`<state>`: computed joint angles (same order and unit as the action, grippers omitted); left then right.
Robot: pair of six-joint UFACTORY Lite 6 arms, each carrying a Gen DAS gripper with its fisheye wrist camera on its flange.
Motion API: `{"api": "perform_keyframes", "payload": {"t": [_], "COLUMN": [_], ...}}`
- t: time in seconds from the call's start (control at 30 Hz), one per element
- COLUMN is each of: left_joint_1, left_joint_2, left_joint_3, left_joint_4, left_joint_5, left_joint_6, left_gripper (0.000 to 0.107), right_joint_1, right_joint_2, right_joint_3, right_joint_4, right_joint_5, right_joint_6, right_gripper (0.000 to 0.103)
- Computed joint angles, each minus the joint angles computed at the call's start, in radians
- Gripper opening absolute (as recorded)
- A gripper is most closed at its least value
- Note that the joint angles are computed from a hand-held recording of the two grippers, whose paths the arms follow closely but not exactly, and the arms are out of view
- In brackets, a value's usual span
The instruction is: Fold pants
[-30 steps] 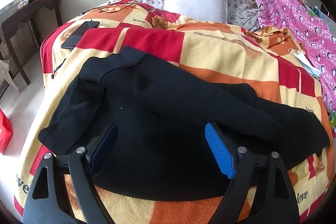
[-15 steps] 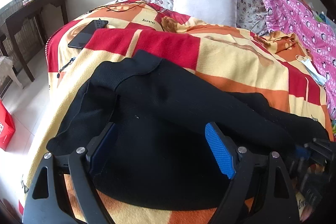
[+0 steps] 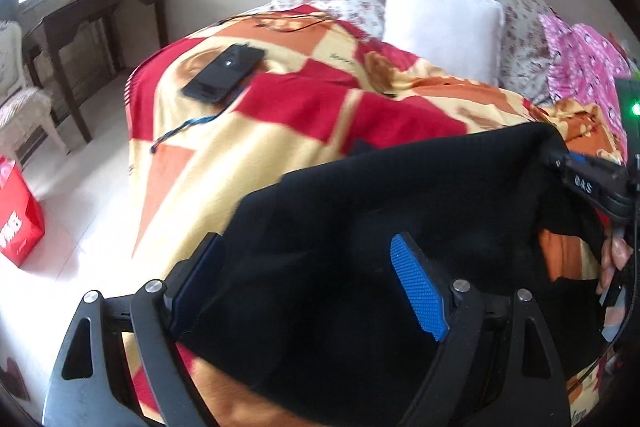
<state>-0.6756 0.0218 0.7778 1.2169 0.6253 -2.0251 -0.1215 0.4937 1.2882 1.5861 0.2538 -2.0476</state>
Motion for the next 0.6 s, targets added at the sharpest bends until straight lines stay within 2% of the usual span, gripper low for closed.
{"api": "perform_keyframes", "payload": {"t": [0.07, 0.1, 0.17, 0.27, 0.37, 0.47, 0.53, 0.6], "left_joint_1": [-0.002, -0.002, -0.011, -0.071, -0.119, -0.152, -0.15, -0.158], "left_joint_2": [-0.051, -0.085, -0.133, -0.251, -0.323, -0.329, -0.304, -0.27], "left_joint_3": [-0.059, -0.097, -0.147, -0.253, -0.319, -0.353, -0.348, -0.336], "left_joint_4": [-0.001, -0.006, -0.026, -0.046, -0.076, -0.085, -0.078, -0.066], "left_joint_5": [-0.008, -0.02, -0.035, -0.01, 0.008, 0.006, -0.011, -0.018], "left_joint_6": [-0.027, -0.041, -0.044, -0.111, -0.161, -0.213, -0.23, -0.264], "left_gripper": [0.085, 0.085, 0.085, 0.085, 0.085, 0.085, 0.085, 0.085], "right_joint_1": [-0.061, -0.094, -0.179, -0.368, -0.56, -0.67, -0.676, -0.659], "right_joint_2": [-0.046, -0.081, -0.164, -0.305, -0.326, -0.233, -0.177, -0.078], "right_joint_3": [-0.068, -0.106, -0.17, -0.314, -0.388, -0.361, -0.329, -0.234], "right_joint_4": [-0.002, -0.018, -0.155, -0.313, -0.461, -0.564, -0.58, -0.62], "right_joint_5": [0.101, 0.148, 0.259, 0.49, 0.648, 0.685, 0.655, 0.686], "right_joint_6": [0.0, 0.012, 0.122, 0.157, 0.13, 0.119, 0.128, 0.213], "right_gripper": [0.042, 0.045, 0.056, 0.063, 0.063, 0.063, 0.063, 0.063]}}
